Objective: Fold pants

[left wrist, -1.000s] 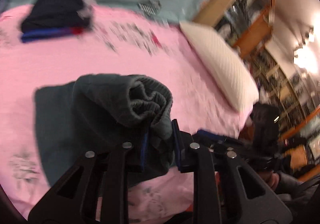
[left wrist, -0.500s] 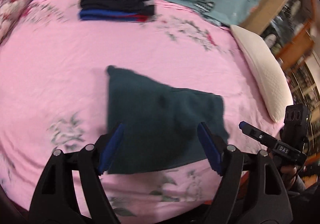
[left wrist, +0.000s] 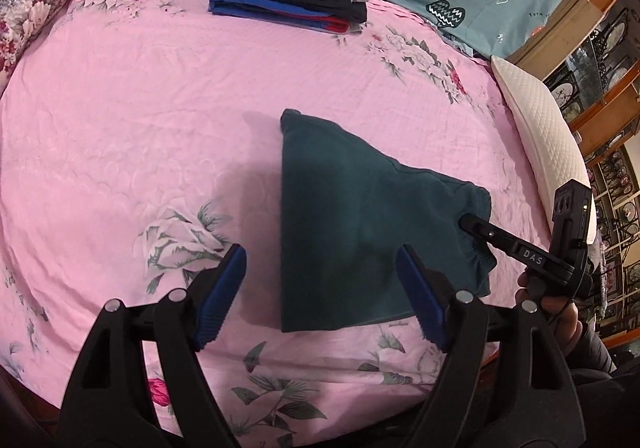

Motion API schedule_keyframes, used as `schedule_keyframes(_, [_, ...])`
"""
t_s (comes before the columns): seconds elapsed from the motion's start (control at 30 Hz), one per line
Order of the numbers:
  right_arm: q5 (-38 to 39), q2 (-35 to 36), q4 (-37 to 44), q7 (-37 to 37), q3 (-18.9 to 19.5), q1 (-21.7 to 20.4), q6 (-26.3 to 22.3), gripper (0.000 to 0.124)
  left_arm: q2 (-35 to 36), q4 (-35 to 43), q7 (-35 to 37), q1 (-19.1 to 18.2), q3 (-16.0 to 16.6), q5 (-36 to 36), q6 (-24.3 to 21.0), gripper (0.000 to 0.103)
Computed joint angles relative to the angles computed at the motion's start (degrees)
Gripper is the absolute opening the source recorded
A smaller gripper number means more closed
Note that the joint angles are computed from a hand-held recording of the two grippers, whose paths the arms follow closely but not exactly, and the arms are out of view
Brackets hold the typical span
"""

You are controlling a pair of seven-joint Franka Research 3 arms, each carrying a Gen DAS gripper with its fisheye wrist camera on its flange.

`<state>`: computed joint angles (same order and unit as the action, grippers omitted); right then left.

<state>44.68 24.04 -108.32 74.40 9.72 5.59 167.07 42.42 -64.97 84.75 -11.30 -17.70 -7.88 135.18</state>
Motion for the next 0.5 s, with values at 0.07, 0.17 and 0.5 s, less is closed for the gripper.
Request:
schedule_keyframes(0.07, [-4.73,-0.06,0.27,4.27,-3.12,2.62,-0.95,0.023,0.33,0.52,0.08,0.05,0.02,0.0,-0.09,0.079])
schedule_keyframes(0.17, [-0.8,-1.94,-0.73,1.01,0.18,-0.53,-0.97,0.013,1.66,2.71,-0.1,-0.23,0.28,0.35,-1.31,0.079])
schedule_keyframes(0.5, [2.32,-6.02,-5.73,5.16,-4.41,1.16,-6.2,0.025,7.88,12.86,2.84,-2.21,-0.36,0.3,-8.25,0.079])
